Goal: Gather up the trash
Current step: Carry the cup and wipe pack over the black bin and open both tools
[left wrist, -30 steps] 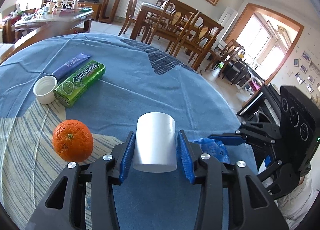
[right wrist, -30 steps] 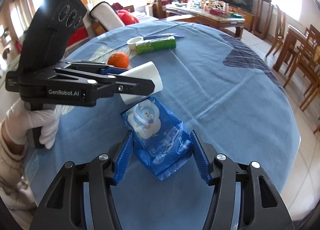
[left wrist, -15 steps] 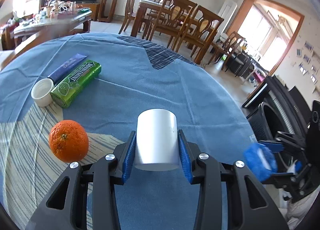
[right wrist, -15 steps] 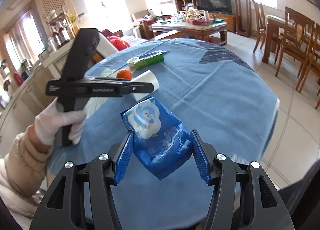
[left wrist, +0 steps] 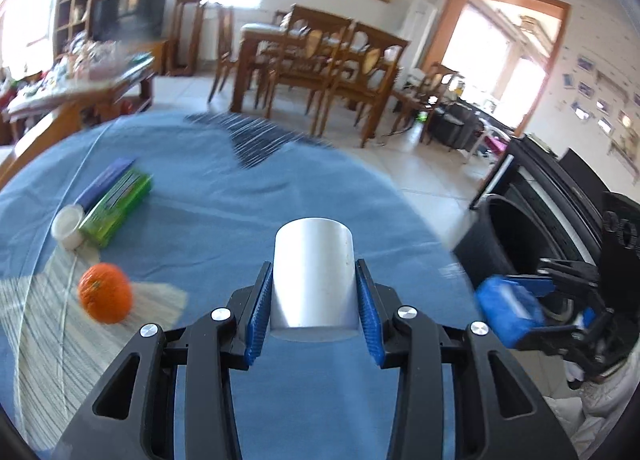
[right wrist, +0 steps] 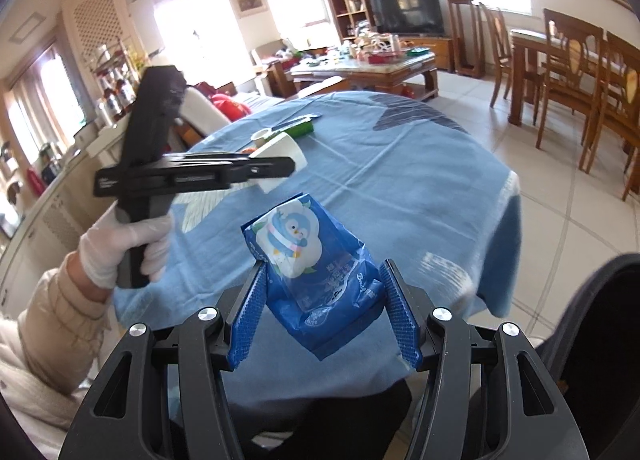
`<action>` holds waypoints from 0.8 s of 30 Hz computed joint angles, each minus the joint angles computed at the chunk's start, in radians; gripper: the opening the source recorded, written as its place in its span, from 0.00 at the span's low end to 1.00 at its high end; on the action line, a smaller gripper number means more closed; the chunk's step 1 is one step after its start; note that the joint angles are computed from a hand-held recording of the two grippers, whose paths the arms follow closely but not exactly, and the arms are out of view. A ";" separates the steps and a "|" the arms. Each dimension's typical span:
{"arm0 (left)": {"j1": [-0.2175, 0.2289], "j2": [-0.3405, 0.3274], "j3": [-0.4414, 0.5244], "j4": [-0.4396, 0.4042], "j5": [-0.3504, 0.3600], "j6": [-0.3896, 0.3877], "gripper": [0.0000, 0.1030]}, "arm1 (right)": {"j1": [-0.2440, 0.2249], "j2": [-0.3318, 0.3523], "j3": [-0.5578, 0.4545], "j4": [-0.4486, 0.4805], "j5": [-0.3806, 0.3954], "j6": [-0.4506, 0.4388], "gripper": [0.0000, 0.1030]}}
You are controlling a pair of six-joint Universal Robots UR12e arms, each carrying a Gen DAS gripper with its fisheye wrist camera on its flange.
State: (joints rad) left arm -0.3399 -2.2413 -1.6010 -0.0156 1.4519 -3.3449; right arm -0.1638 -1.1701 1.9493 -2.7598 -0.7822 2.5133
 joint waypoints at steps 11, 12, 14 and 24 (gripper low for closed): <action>-0.070 -0.046 0.098 -0.003 -0.073 0.081 0.38 | -0.099 -0.034 0.074 -0.093 0.010 0.096 0.55; -0.077 -0.055 0.113 -0.008 -0.082 0.090 0.38 | -0.111 -0.037 0.079 -0.098 0.012 0.105 0.55; -0.088 -0.067 0.133 -0.016 -0.098 0.104 0.38 | -0.134 -0.043 0.092 -0.116 0.008 0.122 0.55; -0.141 -0.151 0.278 -0.114 -0.183 0.185 0.38 | -0.261 -0.053 0.145 -0.213 -0.008 0.231 0.55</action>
